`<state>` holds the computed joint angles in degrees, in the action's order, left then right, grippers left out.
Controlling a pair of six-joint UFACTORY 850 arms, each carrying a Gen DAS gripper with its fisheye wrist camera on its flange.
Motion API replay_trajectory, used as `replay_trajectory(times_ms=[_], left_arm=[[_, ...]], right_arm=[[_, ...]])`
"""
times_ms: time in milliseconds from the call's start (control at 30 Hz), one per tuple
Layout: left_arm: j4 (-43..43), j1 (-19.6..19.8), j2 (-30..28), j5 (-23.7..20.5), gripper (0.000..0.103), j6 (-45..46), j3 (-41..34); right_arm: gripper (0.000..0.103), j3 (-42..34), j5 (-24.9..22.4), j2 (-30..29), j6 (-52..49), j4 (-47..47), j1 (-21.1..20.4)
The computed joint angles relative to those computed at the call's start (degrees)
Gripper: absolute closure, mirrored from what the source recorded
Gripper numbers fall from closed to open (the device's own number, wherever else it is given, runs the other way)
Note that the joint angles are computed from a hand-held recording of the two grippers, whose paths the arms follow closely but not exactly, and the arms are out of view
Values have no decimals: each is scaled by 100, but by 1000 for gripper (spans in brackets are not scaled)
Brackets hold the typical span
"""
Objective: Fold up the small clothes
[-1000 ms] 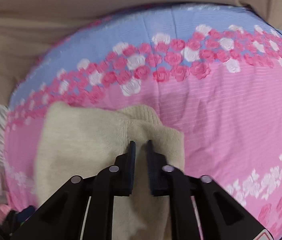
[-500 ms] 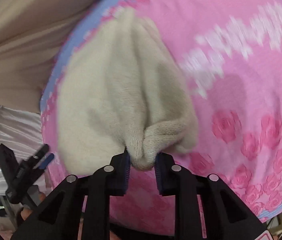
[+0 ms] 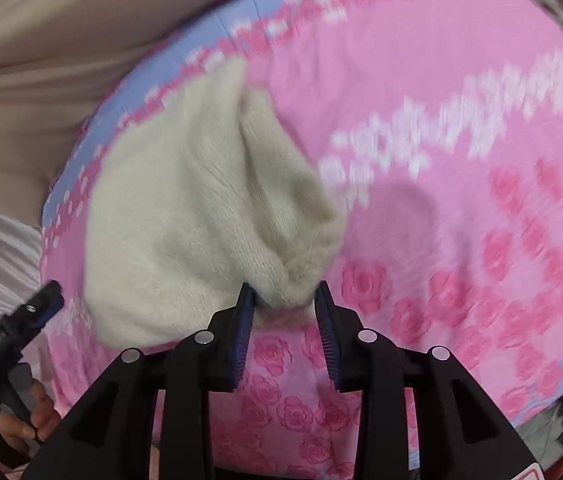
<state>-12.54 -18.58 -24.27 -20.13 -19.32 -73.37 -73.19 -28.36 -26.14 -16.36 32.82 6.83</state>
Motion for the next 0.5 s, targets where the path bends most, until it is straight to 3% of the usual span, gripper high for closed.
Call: replay_trajectory(times_ms=[167, 233, 300, 367, 433, 500], left_arm=[[-69, -94, -170, -106, 14, 138, -218], [419, -192, -356, -298, 14, -158, -398], [657, -238, -560, -468, 12, -300, -528], [219, -193, -616, -436, 12, 44, -501], [420, -193, -539, -393, 12, -155, -446], [850, -221, -389, -267, 13, -450, -331]], right_arm=[[74, -818, -105, -381, -1141, 680, 212], [74, -1250, -173, -877, -564, -21, 380], [81, -1647, -295, -1473, -12, -805, 405], [82, -1581, -265, -1376, 13, -769, 404], [81, -1481, -274, -1100, 85, -842, 448], [80, -1321, -281, -803, -726, -189, 510]])
